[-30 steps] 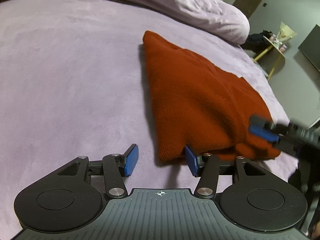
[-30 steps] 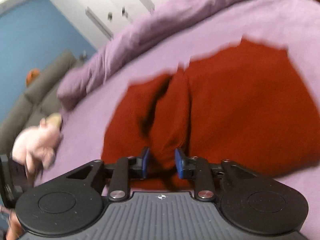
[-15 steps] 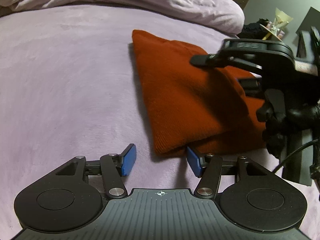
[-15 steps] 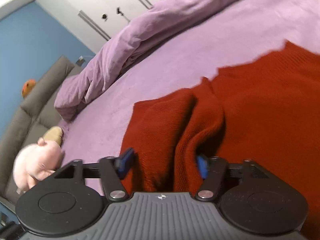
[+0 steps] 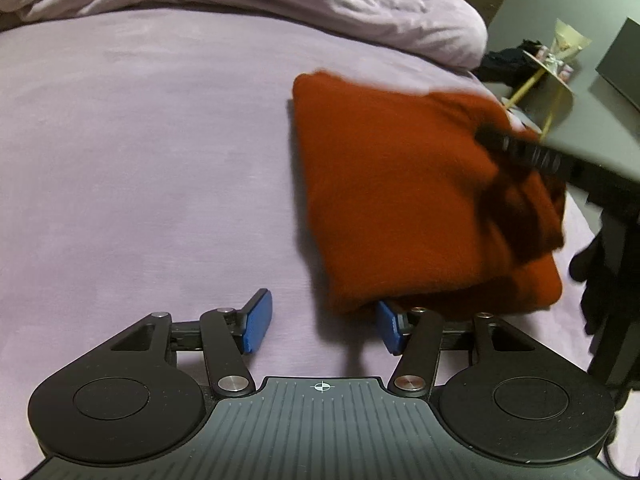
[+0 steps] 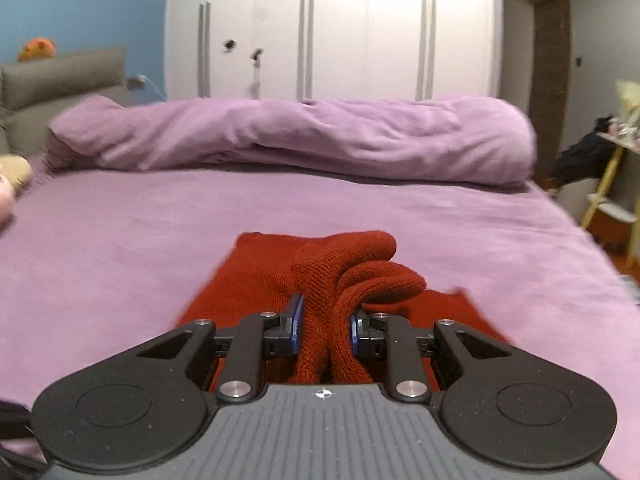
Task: Fold small clothes
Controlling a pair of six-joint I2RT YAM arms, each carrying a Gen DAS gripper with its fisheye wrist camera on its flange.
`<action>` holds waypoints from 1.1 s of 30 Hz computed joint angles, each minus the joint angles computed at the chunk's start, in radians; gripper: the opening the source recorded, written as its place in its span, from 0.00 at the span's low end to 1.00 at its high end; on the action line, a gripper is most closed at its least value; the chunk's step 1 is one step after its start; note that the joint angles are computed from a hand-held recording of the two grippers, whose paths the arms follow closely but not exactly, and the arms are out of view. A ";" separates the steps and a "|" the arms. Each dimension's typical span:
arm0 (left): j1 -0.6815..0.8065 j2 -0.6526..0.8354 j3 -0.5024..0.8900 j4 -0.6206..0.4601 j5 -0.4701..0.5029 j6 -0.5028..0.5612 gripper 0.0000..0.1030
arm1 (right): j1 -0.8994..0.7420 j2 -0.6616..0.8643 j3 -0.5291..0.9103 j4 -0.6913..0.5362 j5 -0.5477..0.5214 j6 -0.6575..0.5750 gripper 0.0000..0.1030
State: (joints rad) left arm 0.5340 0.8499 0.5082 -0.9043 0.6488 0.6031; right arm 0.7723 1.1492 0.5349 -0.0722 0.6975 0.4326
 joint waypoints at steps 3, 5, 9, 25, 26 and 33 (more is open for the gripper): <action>-0.129 -0.083 -0.052 0.069 -0.067 -0.111 0.60 | -0.045 -0.020 -0.060 -0.036 -0.011 0.014 0.20; -0.166 -0.122 -0.070 0.084 -0.095 -0.126 0.61 | -0.072 -0.007 -0.110 0.001 -0.016 0.005 0.24; -0.135 -0.125 -0.076 0.079 -0.076 -0.078 0.61 | -0.189 -0.181 -0.225 0.040 -0.200 0.073 0.43; -0.181 -0.175 -0.074 0.079 -0.112 -0.172 0.63 | -0.252 0.013 -0.117 0.113 -0.244 -0.002 0.15; -0.166 -0.173 -0.070 0.071 -0.096 -0.165 0.63 | -0.226 -0.003 -0.110 0.097 -0.197 -0.021 0.15; -0.200 -0.152 -0.058 0.073 -0.102 -0.215 0.63 | -0.164 -0.068 -0.095 0.050 0.029 -0.128 0.07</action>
